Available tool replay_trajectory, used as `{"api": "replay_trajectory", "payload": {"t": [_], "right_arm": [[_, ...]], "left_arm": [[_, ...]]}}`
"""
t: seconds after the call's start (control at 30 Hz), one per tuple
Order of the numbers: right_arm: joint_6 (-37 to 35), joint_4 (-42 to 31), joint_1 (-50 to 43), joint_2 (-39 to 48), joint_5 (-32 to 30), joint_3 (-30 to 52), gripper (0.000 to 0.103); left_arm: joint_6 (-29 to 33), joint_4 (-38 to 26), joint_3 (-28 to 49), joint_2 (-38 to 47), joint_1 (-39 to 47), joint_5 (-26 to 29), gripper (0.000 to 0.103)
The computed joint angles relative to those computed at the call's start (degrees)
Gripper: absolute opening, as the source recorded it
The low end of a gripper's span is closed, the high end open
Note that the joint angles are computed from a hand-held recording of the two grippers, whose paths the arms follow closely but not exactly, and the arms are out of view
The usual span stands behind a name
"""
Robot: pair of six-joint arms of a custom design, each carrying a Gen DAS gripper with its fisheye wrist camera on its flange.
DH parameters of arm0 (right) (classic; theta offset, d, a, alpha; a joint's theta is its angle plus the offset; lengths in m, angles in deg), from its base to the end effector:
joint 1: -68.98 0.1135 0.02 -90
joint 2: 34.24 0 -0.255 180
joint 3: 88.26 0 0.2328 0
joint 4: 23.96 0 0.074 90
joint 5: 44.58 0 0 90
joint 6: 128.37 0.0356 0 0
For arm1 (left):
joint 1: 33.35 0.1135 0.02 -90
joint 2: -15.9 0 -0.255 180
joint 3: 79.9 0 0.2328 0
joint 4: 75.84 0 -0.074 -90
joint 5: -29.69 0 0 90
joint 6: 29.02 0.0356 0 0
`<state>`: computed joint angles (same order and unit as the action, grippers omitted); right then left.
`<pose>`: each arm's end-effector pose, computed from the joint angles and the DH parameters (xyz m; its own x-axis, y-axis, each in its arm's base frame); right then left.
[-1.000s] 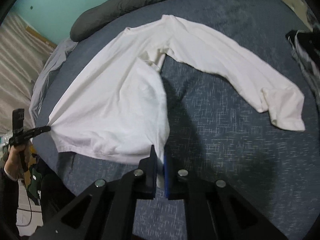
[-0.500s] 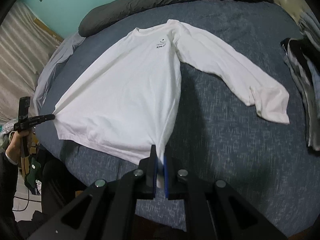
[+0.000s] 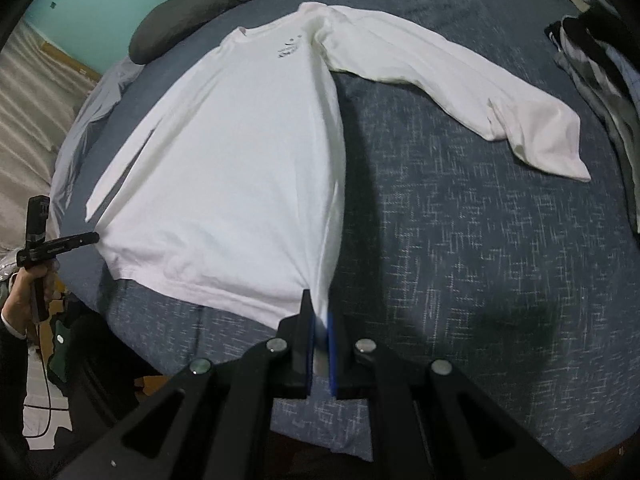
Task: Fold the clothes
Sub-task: 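Pull the pinched hem with both grippers to stretch the shirt body straight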
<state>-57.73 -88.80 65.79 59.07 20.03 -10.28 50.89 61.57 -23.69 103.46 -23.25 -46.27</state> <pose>0.2778 -0.0002 0.2019 -0.9206 -0.2486 -0.3011 -0.3477 0.8730 0.3420 0.2358 0.0332 0.1429 -0.9132 -0.3353 -0.2315 -0.2682 0.9224 -0.2780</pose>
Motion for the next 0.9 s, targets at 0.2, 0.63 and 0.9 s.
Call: {"api": "replay_trajectory", "payload": {"t": [0.2,0.63,0.9], "right_arm": [[0.0,1.3,-1.4,2.1,0.8,0.1,0.005],[0.7,2.0,-0.8,3.9,0.7,0.8,0.005],[1.2,1.6,0.3,3.5,0.8,1.2,0.005]], "left_arm": [[-0.5,5.7,-2.8,3.0,3.1,4.1,0.006],[7.4,0.5,-5.7,-3.4,8.9,9.2,0.026],[9.8,1.7,-7.5,-0.5,6.6,7.6,0.033]]}}
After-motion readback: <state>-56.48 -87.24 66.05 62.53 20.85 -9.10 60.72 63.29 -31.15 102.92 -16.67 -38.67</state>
